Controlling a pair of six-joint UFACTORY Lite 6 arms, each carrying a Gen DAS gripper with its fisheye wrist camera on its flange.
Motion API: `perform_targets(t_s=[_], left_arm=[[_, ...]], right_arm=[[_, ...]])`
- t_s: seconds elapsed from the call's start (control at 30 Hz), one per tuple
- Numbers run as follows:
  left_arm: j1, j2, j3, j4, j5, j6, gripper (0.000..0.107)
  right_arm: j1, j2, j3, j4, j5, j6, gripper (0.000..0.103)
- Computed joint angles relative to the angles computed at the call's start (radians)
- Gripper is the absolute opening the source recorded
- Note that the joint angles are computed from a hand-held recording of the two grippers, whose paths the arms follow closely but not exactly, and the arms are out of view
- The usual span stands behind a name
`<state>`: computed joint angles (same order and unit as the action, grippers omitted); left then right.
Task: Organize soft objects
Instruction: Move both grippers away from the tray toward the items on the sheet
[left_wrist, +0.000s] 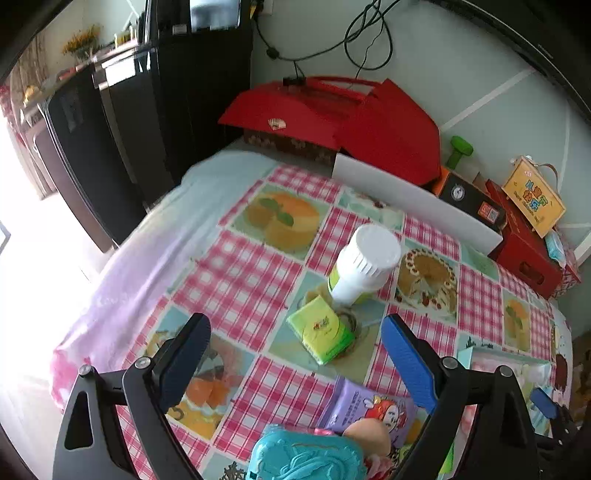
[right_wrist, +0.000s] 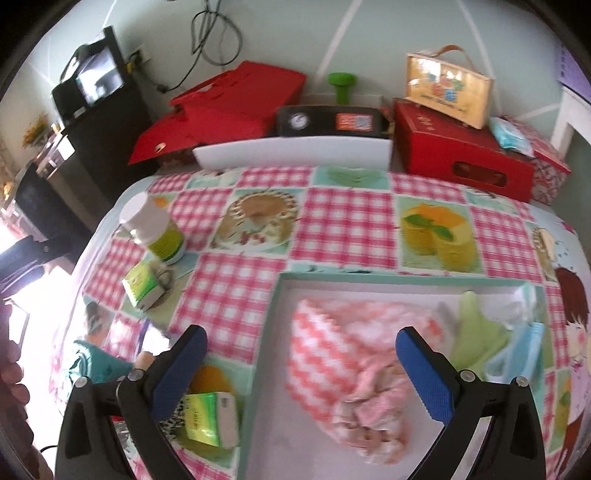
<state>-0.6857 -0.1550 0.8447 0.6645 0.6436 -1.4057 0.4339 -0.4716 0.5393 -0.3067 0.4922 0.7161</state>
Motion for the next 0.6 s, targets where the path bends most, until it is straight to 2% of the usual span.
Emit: perform_targets(t_s=[0.2, 0.43, 0.6], left_arm=[[0.016, -0.012, -0.067, -0.049, -0.046, 0.007, 0.094], [-0.044, 0.025, -0.091, -0.033, -0.044, -0.120, 0.094], [-0.066, 0.053, -0.105, -0.024, -0.081, -0.149, 0.094]], right_arm=[[0.070, 0.109, 0.028, 0.071, -0.072, -0.038, 0.103], [0.148, 0.106, -0.007, 0.065, -0.053, -0.002, 0.103], [0.226, 0.104, -0.028, -0.013, -0.002, 0.081, 0.103]])
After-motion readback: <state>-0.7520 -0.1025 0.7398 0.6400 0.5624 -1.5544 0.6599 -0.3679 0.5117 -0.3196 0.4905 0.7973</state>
